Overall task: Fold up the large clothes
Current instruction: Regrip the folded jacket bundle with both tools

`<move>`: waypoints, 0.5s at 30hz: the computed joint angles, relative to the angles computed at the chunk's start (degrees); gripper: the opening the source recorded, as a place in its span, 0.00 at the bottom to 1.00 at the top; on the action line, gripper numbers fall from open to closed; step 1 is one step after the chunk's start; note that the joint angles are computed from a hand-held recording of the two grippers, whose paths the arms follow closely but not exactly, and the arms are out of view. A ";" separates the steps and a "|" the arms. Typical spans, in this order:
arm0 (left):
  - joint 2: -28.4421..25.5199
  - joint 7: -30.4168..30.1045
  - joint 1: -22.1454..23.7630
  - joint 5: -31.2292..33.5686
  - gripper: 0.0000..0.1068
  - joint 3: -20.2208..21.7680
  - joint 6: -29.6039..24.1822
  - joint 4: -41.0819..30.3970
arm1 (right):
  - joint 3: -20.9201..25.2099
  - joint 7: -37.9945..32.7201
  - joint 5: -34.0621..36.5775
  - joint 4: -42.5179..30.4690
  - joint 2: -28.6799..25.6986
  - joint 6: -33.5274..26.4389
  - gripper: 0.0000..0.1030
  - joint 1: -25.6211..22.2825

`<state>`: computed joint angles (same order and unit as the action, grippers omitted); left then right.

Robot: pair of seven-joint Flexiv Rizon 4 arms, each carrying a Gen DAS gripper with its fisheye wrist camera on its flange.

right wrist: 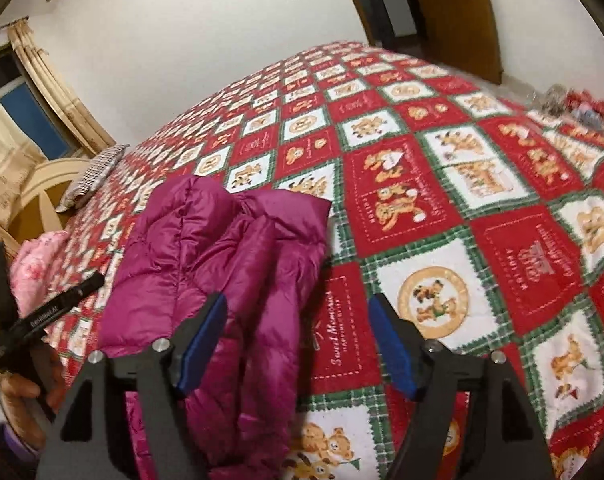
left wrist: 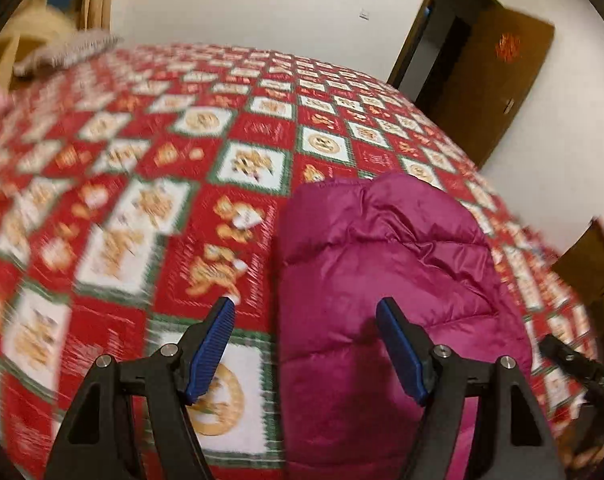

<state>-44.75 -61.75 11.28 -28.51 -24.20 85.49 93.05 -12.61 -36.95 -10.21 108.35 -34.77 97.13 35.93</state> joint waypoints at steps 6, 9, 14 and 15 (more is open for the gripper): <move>-3.84 5.38 6.87 -2.50 0.69 -11.88 -0.74 0.66 | 16.06 -5.53 -3.14 -9.95 -6.61 -4.41 0.78 -13.37; -5.66 8.25 9.88 -2.81 0.75 -16.71 0.35 1.43 | 23.92 -9.65 -3.21 -13.61 -10.14 -5.06 0.78 -18.99; -9.63 12.66 15.98 -1.88 0.82 -25.62 -0.81 2.30 | 32.85 -17.18 -3.47 -17.61 -14.33 -5.07 0.81 -24.67; -10.31 13.28 16.65 -1.72 0.83 -26.60 -1.32 2.11 | 33.48 -18.57 -3.70 -18.18 -14.72 -5.69 0.81 -24.88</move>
<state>-55.06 -48.48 27.93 -30.23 -50.81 84.18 95.16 20.88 -55.52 -13.91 90.16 -49.49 91.44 11.05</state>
